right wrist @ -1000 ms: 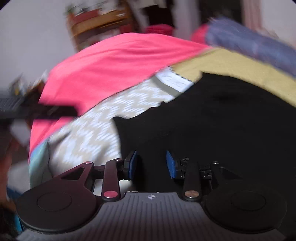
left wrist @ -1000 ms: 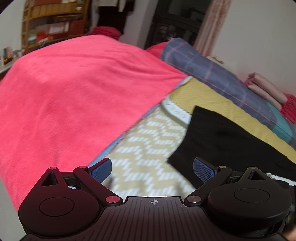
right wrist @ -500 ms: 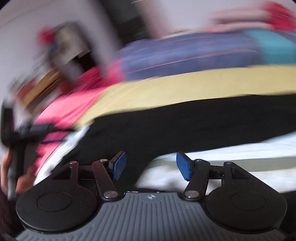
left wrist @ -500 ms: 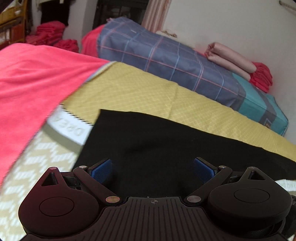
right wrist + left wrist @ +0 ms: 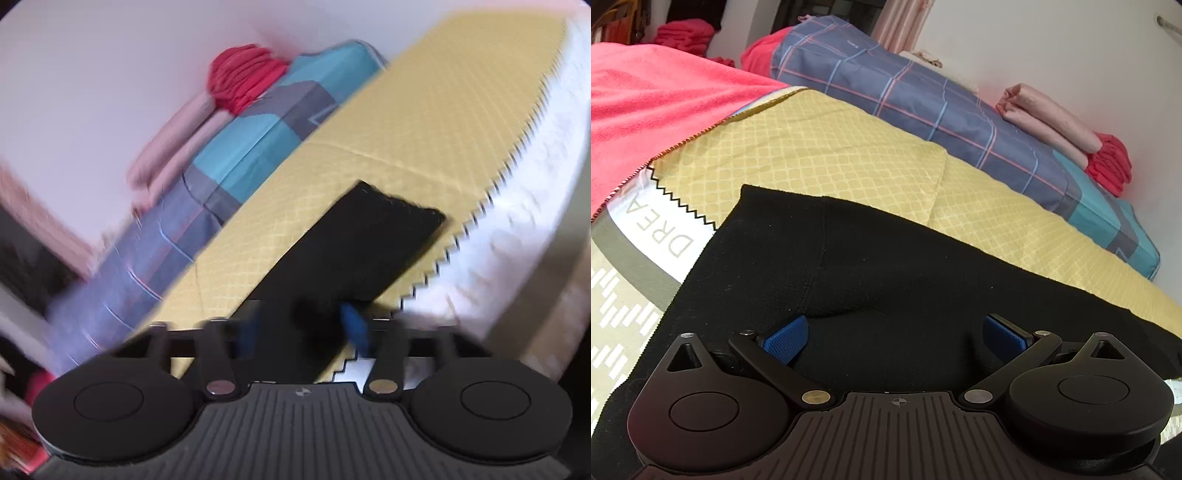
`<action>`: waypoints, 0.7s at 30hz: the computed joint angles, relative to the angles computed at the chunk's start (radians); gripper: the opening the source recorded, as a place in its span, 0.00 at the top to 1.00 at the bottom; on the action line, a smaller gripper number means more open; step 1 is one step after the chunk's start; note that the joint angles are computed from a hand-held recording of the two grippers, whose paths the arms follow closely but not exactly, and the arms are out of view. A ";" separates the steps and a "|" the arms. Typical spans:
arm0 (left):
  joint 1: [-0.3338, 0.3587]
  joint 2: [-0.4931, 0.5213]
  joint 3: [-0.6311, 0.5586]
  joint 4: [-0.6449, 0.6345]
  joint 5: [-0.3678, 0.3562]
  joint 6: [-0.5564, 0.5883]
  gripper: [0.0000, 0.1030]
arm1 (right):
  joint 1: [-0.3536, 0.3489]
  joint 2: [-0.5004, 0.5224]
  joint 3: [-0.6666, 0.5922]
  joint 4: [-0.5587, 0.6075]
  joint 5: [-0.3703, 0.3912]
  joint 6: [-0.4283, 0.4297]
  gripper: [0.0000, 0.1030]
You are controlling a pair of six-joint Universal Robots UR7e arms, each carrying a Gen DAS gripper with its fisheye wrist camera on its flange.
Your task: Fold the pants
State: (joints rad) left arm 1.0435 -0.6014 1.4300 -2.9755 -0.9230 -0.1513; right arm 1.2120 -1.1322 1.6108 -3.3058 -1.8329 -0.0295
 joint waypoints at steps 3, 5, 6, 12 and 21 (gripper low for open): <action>-0.001 0.001 0.002 -0.010 -0.003 0.009 0.00 | -0.008 0.011 -0.027 -0.073 -0.062 -0.128 0.93; -0.002 0.004 -0.004 -0.012 -0.003 0.008 0.00 | -0.039 -0.006 -0.031 -0.044 -0.064 -0.022 0.93; -0.003 0.006 -0.007 -0.012 -0.001 0.008 0.00 | -0.048 -0.018 -0.024 -0.033 -0.036 0.003 0.93; -0.009 0.012 -0.002 -0.026 0.018 0.027 0.00 | 0.034 0.010 -0.022 -0.168 -0.291 -0.028 0.36; -0.032 -0.024 0.030 -0.020 0.053 -0.016 0.00 | 0.078 -0.244 0.346 -0.088 0.002 -0.190 0.23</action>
